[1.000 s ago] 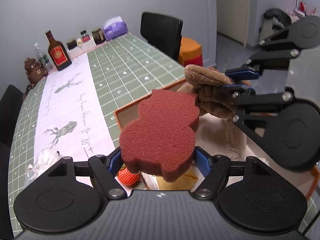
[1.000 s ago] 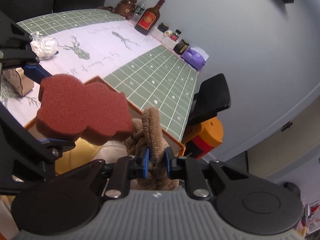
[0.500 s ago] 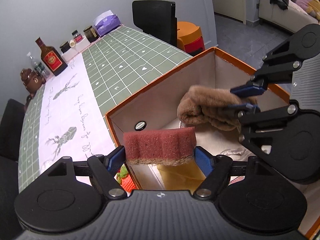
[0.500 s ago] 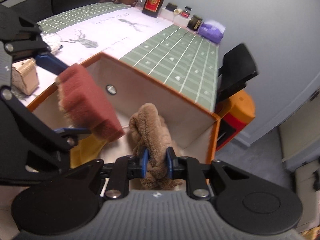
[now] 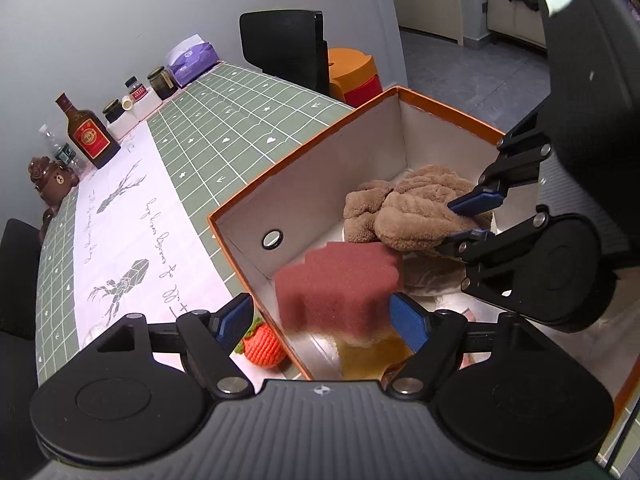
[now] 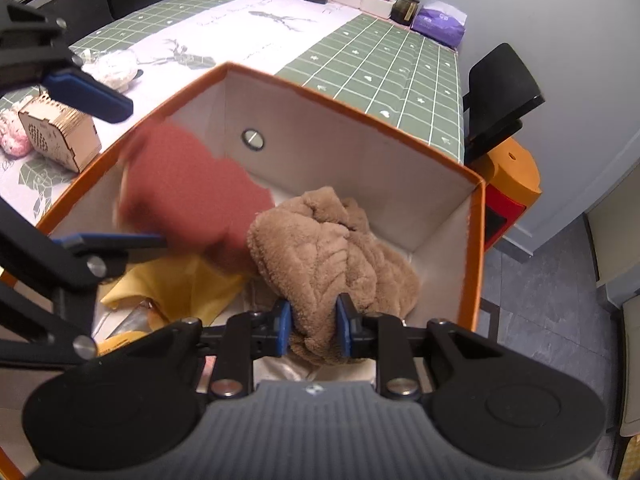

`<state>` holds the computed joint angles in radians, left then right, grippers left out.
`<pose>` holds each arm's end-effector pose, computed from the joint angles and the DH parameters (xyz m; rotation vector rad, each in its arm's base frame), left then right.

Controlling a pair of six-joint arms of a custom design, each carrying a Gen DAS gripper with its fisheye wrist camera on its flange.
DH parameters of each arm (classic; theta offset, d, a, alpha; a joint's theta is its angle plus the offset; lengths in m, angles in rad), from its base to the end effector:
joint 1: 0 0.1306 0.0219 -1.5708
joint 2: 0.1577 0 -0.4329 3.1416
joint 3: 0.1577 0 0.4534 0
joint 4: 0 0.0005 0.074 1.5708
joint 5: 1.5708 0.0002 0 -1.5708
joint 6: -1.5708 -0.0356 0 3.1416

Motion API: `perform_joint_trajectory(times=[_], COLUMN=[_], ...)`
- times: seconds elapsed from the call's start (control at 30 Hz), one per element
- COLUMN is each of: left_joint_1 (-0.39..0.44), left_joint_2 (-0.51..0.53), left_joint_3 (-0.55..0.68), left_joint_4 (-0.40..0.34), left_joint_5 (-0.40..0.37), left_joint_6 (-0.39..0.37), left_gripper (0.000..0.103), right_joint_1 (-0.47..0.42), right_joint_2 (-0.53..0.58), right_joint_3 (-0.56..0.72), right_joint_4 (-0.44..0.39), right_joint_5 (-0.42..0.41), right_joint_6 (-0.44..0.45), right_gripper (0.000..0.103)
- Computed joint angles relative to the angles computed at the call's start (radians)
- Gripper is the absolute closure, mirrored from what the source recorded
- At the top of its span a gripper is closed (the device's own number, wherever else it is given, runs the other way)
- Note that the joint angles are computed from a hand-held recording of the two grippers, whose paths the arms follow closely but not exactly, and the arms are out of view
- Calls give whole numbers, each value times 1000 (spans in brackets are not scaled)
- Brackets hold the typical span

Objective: Organize soft objects
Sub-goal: 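Lower the red sponge and brown glove into the orange box and open both tools, then withdraw both tools from the box back over the table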

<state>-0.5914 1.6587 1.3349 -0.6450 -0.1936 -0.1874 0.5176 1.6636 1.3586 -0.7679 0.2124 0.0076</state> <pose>0.5170 -0.3396 0.3164 0.8842 2.3543 0.0826 0.5371 0.2966 0.3181 -0.6084 2.5354 -0.1017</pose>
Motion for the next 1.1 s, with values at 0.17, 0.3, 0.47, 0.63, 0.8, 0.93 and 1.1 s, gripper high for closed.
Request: perform_joint_trajectory(times=[0.17,0.3,0.47,0.63,0.8,0.93,1.1], left_joint_1=[20,32,45,50,54,69,103], left_joint_2=[-29,-63,-122,-209,-305,-381,-457], left_joint_3=[-23,-47,-101,-202,-327,-426,-538], left_joint_4=[21,40,91,212,354,456,550], left_joint_5=[53,93,109,100,71,71,55], left_joint_6=[30,72,108,108,103,110,167], left_gripper=[13,18,20,21,21,21,22], right_joint_1=[10,20,49,97,153,205,283], right_joint_2=[-13,-35,-65,-107,-159,-208,-231], right_joint_3=[-6,-11,-22,-57,-111,-169,-221], right_joint_4=[3,4,11,43,116,226,357], right_joint_5=[18,17,27,64,114,135,175], right_joint_6=[-1,2,6,-27,-79,-126,-167], right_gripper=[66,55,48,43,39,36,30])
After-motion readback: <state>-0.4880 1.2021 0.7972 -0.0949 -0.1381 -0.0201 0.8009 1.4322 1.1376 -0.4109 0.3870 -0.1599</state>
